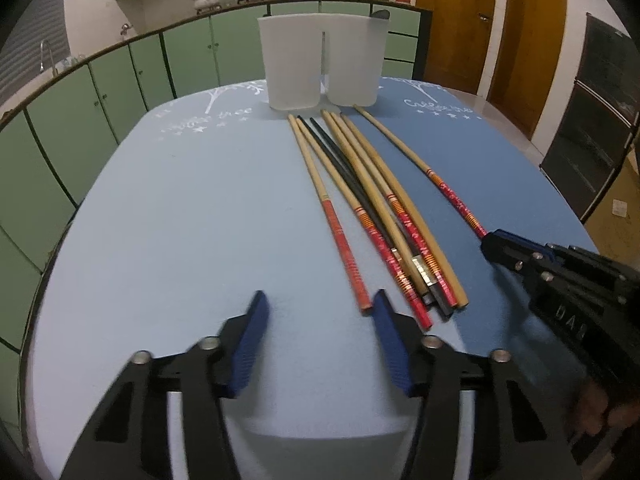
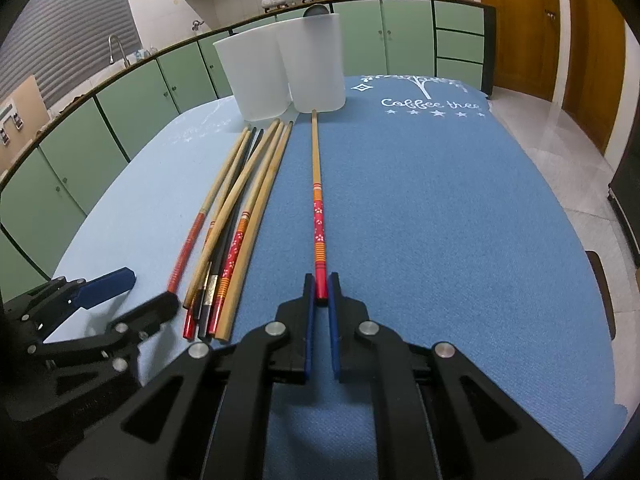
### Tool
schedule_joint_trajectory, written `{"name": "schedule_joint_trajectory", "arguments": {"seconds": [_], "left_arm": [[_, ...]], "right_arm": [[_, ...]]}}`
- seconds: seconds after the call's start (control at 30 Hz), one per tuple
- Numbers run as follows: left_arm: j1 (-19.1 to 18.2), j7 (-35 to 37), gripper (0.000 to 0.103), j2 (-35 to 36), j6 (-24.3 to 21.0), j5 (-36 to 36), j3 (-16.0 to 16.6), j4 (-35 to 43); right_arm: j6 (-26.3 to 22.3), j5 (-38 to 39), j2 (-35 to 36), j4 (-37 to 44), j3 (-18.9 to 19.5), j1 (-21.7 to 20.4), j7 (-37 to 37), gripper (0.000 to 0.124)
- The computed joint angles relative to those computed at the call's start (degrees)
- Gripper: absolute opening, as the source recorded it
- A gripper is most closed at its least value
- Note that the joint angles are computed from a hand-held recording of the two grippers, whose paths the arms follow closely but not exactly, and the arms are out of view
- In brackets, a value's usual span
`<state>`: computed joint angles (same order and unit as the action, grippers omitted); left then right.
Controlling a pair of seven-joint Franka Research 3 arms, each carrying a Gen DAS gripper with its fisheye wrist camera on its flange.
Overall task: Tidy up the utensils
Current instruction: 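Grasp one red-tipped chopstick with the right gripper and pull it from the bundle, then grasp another red-tipped chopstick with the left gripper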
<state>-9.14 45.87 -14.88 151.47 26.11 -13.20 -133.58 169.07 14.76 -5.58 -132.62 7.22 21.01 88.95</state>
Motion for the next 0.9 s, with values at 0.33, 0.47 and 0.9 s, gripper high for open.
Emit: {"name": "schedule_joint_trajectory", "arguments": {"seconds": [0.33,0.47,0.9], "left_arm": [[2.3,-3.2,0.047,-1.7,3.9,-1.2,0.3,-2.8],[2.8,-5.6,0.053,-1.0,4.2,1.1,-0.5,-2.2],[2.7,-9.4,0.059,1.1,3.4,5.2,-0.5,-0.3]], "right_arm": [[0.2,7.0,-0.3,-0.3,-1.0,1.7,-7.0,0.009],[-0.2,11.6,-0.8,-0.5,-1.6,2.6,-11.9,0.011],[0.4,1.6,-0.3,-0.5,0.6,0.0,-5.2,0.012]]}}
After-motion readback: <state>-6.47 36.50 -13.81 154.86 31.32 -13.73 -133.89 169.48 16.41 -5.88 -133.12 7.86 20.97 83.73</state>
